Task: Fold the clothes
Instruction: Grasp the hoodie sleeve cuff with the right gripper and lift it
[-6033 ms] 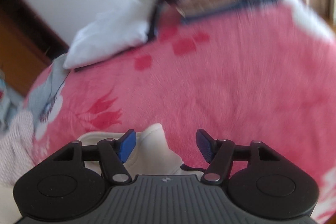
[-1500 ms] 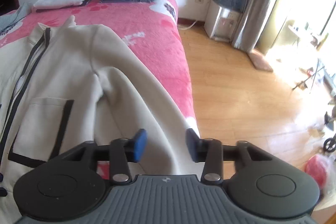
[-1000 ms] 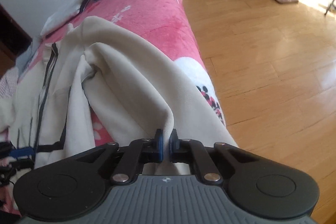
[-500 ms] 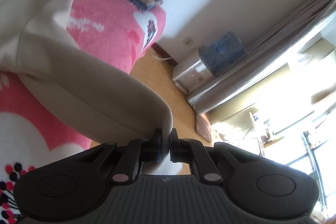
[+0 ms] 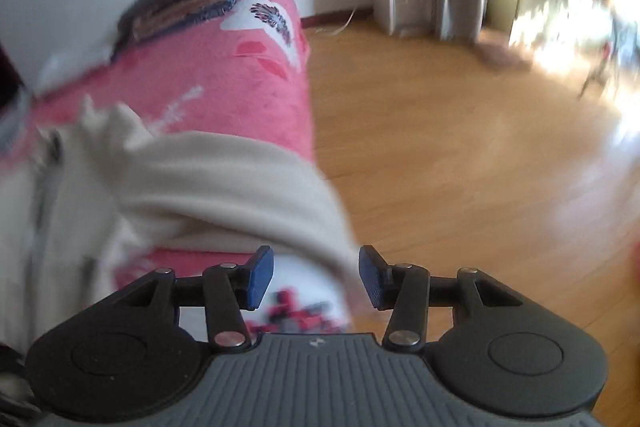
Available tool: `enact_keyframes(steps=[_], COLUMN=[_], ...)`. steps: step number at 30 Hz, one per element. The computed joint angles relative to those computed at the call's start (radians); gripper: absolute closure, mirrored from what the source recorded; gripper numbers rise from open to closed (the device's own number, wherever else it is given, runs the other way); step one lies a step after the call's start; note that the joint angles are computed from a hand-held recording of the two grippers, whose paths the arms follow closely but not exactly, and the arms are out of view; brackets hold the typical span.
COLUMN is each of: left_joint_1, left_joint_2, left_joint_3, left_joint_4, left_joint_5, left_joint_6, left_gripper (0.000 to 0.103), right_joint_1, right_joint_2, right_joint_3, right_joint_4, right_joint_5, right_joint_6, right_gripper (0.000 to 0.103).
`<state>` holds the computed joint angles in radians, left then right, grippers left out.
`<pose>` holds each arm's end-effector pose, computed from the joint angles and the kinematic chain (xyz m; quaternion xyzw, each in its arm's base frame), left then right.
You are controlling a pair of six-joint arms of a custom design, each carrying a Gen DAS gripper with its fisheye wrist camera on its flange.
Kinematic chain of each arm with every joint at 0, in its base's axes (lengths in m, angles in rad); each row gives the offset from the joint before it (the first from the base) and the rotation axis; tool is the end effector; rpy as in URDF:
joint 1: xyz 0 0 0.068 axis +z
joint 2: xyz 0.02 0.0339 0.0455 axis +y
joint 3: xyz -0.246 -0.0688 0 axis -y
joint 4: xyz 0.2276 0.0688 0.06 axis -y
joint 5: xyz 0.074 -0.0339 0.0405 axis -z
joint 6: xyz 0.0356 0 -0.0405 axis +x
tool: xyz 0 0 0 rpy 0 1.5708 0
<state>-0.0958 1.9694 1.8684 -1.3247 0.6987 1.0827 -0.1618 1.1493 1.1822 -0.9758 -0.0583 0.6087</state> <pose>0.3588 -0.0575 0.2768 0.5414 0.7653 -0.2684 0.2217 0.2068 -0.0317 0.3168 0.3489 0.8844 0.0954 0.2949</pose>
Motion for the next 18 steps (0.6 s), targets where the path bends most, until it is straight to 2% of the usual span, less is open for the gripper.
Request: enact_keyframes(steps=[2,3,8,10,13,15,18], left_joint_1=[-0.001,-0.003,-0.006,-0.007,-0.009,-0.009,-0.012], left_joint_2=[-0.001,-0.001,-0.001,0.001,0.008,0.013,0.013], left_joint_3=[0.001,0.001,0.001,0.005,0.018,0.027,0.025], left_joint_4=[0.001,0.002,0.004,0.001,-0.01,-0.019,-0.016], left_joint_5=[-0.003,-0.004,-0.009,-0.012,-0.018,-0.02,-0.024], left_joint_6=[-0.003,-0.005,-0.008,-0.003,0.008,0.015,0.013], left_gripper=[0.077,0.077,0.077,0.077,0.077,0.077,0.077], right_joint_1=[-0.107,-0.146,-0.29,-0.283,-0.233,-0.241,-0.31], right_joint_2=[-0.057,-0.087,-0.148,-0.131,-0.09,-0.099,-0.127], right_joint_3=[-0.149,-0.235,-0.559,-0.621,-0.552,-0.566,-0.681], right_joint_4=[0.154,0.25,0.723,0.868,0.754,0.718,0.773], right_joint_5=[-0.247,-0.325,-0.466,-0.497,-0.358,-0.266,-0.269], right_joint_6=[0.234,0.35,0.789,0.886,0.833,0.863,0.968], right_gripper=[0.053,0.053,0.052,0.052,0.052,0.05,0.038])
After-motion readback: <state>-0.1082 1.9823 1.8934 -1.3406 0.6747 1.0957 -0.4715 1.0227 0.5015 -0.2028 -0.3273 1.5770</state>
